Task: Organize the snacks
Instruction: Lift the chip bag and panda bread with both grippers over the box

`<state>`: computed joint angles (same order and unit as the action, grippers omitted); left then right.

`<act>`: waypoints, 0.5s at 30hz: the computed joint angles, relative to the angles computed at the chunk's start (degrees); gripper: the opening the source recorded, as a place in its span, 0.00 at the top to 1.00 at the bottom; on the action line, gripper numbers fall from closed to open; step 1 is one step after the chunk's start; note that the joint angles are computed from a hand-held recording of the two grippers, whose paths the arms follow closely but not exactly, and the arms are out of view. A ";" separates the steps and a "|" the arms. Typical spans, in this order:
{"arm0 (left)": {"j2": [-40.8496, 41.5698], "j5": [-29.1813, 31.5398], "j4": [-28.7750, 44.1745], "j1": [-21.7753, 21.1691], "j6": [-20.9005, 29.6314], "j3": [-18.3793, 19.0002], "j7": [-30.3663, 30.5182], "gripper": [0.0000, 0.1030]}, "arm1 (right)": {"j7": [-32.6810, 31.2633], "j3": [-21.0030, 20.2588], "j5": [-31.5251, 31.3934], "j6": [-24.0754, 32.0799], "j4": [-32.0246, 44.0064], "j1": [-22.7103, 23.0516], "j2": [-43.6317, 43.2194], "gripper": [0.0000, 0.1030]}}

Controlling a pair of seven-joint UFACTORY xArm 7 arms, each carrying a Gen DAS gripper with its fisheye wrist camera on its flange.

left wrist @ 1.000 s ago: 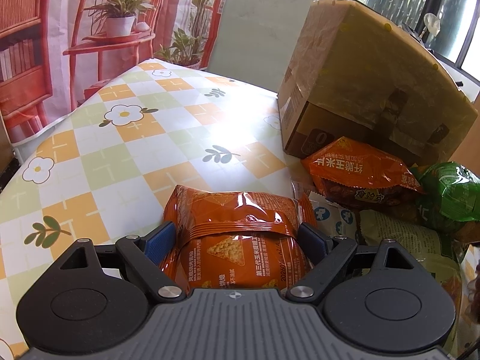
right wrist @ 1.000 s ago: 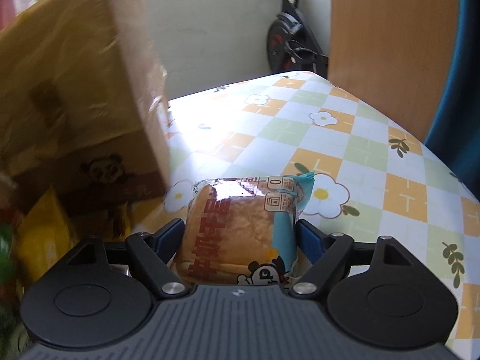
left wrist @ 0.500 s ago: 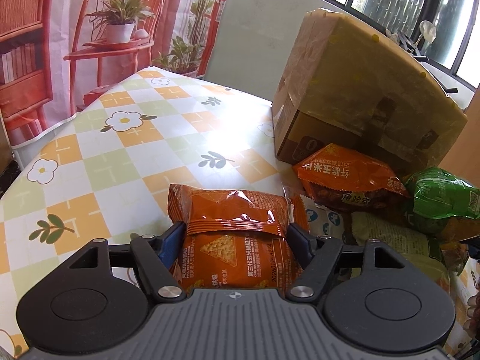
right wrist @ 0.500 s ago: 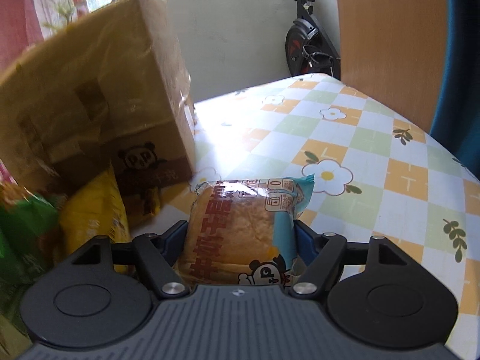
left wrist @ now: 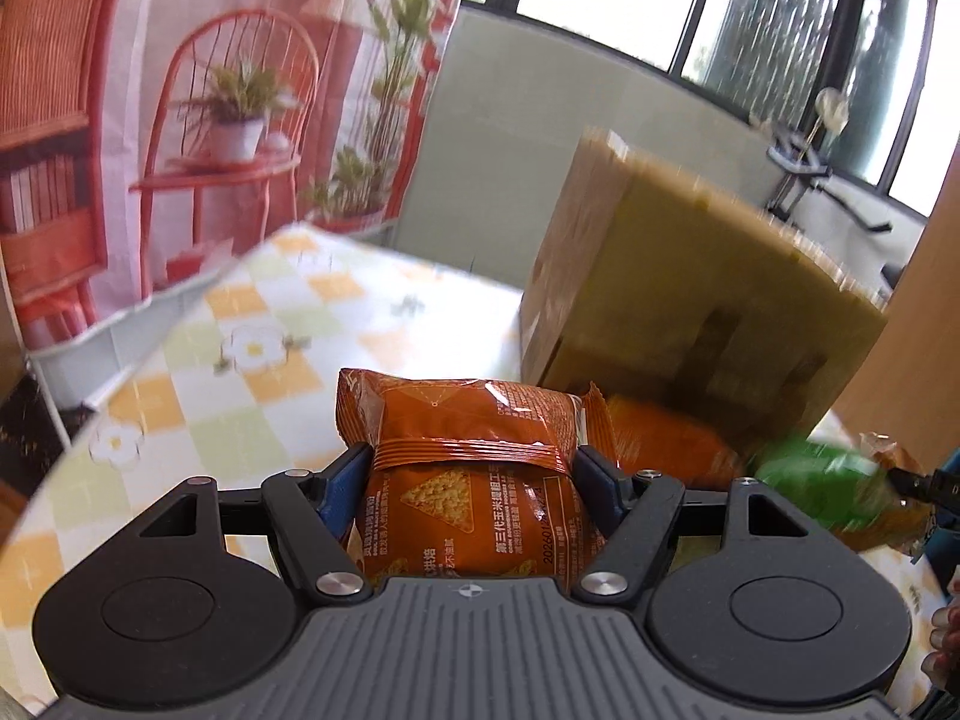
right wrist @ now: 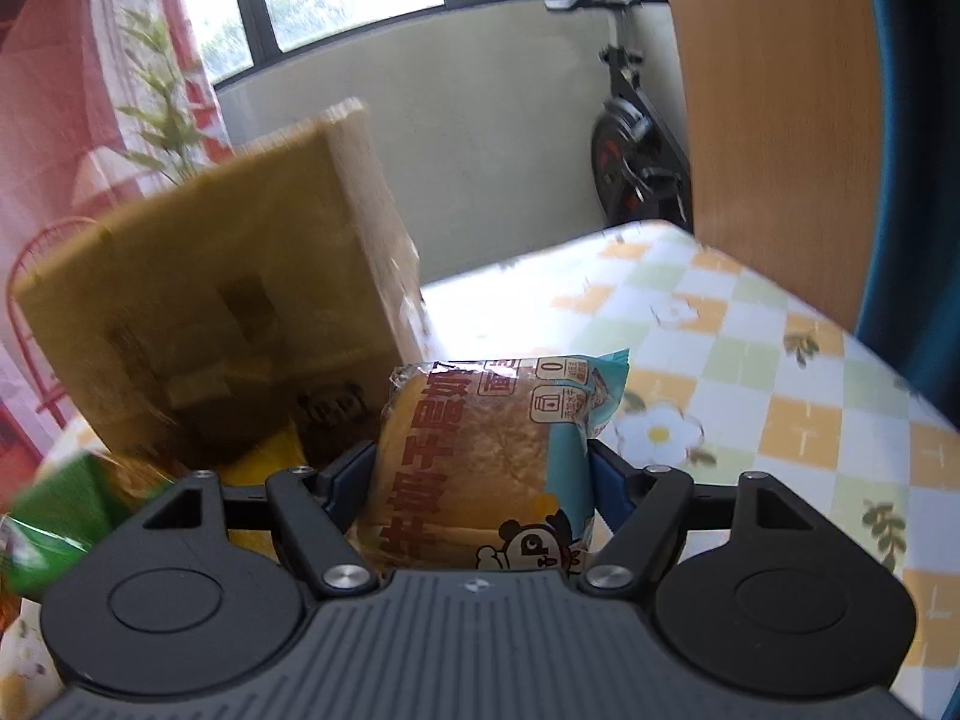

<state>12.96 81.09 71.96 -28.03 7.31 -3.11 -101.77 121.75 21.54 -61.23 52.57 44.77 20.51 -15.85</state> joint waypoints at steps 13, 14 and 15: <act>4.51 -7.64 16.19 -1.62 0.11 -1.26 14.36 0.27 | -11.61 -0.60 -8.96 -6.14 8.19 -3.43 -1.79 0.27; 5.89 -9.87 18.56 -1.79 -0.07 -1.50 17.23 0.27 | -12.39 -1.02 -9.70 -7.39 9.29 -3.94 -1.31 0.27; 7.51 -12.56 21.16 -1.78 -0.06 -2.16 20.99 0.27 | -13.22 -1.52 -10.29 -8.59 10.44 -4.48 -0.79 0.27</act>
<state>20.47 68.53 93.12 -29.81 7.25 -5.28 -80.78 108.53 20.03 -71.52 43.99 55.21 16.03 -16.64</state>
